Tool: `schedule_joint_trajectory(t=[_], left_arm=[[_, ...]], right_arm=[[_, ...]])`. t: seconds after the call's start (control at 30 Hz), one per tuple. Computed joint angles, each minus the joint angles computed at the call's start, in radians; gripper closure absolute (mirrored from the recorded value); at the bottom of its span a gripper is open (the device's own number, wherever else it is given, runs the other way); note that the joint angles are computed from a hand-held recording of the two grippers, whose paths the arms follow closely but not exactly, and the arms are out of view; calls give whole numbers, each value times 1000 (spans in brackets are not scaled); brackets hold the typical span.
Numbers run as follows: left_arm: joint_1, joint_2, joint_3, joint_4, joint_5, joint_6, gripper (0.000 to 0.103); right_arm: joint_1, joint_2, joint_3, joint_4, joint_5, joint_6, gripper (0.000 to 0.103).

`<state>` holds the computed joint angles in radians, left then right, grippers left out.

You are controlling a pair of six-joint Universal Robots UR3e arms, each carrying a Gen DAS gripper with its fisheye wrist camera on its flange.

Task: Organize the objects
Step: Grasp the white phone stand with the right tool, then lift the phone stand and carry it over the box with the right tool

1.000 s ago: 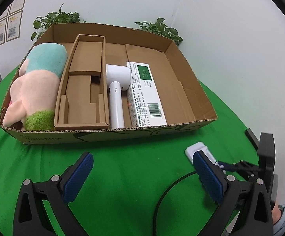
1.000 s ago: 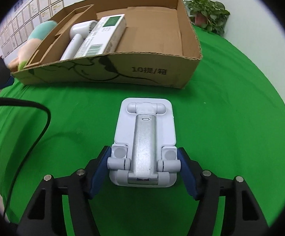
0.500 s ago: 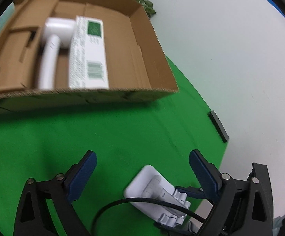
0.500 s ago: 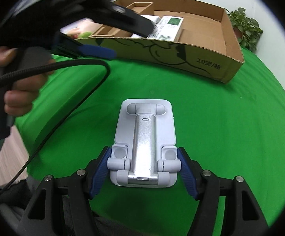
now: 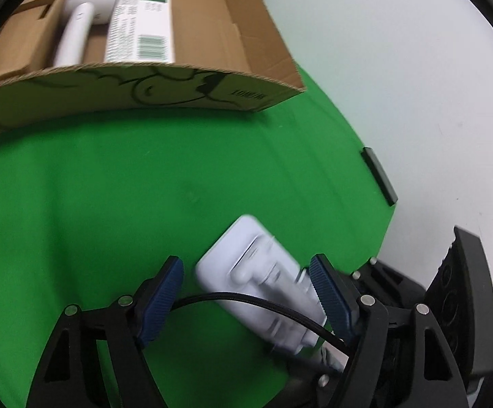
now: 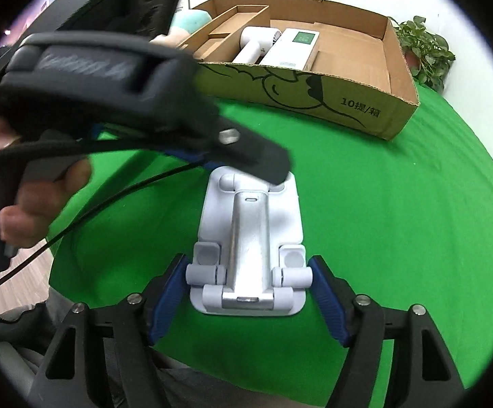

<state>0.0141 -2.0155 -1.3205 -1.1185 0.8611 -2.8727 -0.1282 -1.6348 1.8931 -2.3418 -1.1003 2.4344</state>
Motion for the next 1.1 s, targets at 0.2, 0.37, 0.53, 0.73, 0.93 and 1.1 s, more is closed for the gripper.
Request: schedule_joint_trajectory(t=[0.2,0.37,0.53,0.73,0.93,1.1], left_arm=[[41,72,-76,-97,-57,64,28],[52,68,-67,-170,-112,91,28],[29,55,-71,-157,-143,58,29],[42,65,-113,-108,-157,-2,49],[66,81,-138,-72,-170,-33,68],[88,94,-147,-82,-178,-22,89]], right_arm=[[-19,-5,15,-13,9,-5,33],[-20,20,-5,-29,4,9,35],[-1,45,-45,-12,-22,69,37],[16,64,-72,-16,-45,180,37],[-17,78,-110,43,10,255,38],[-45,93,-142,94,60,303,38]])
